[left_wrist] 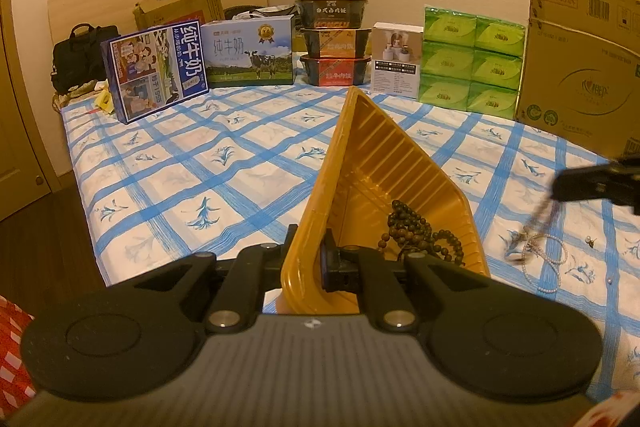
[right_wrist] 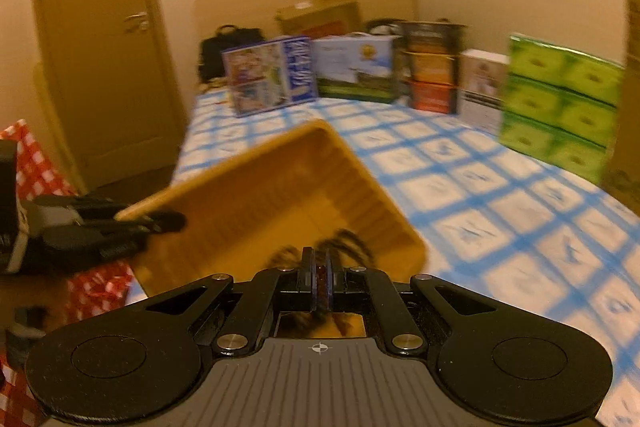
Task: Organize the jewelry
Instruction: 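Carry the red bead bracelet over the tray and open the right gripper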
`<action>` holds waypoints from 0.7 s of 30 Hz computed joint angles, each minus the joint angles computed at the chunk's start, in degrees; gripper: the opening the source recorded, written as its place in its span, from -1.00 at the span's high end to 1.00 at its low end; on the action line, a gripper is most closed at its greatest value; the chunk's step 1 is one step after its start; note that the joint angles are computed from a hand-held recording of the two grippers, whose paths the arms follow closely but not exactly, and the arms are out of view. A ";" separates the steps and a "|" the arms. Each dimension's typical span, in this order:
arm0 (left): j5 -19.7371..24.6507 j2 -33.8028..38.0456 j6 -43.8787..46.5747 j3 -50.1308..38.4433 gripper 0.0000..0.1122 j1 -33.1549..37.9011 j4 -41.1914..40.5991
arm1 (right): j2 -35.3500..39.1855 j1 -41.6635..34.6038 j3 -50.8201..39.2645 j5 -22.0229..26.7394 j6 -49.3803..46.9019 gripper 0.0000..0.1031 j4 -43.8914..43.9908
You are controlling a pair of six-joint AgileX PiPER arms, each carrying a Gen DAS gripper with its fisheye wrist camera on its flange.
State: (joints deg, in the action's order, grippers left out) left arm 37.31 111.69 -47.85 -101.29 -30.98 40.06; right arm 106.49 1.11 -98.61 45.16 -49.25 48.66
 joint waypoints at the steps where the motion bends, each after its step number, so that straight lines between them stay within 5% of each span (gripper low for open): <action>1: 0.00 -0.02 0.02 0.01 0.86 0.00 -0.03 | 0.82 0.80 -1.15 0.08 0.11 0.92 -0.09; 11: 0.03 0.74 0.27 -1.26 0.86 0.20 -0.63 | 11.77 5.56 -14.91 3.27 5.85 0.91 -4.13; 17: -0.04 0.82 0.75 -1.47 0.86 0.45 -1.02 | 12.32 4.82 -14.93 1.82 7.00 0.89 -2.41; 21: -0.05 0.83 0.64 -1.45 0.86 0.44 -0.92 | 9.66 2.46 -10.95 -0.13 6.67 0.64 -1.90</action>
State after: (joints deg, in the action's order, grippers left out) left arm 37.26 112.51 -47.21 -102.74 -30.53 39.14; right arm 116.14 3.57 -109.57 45.02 -42.58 46.75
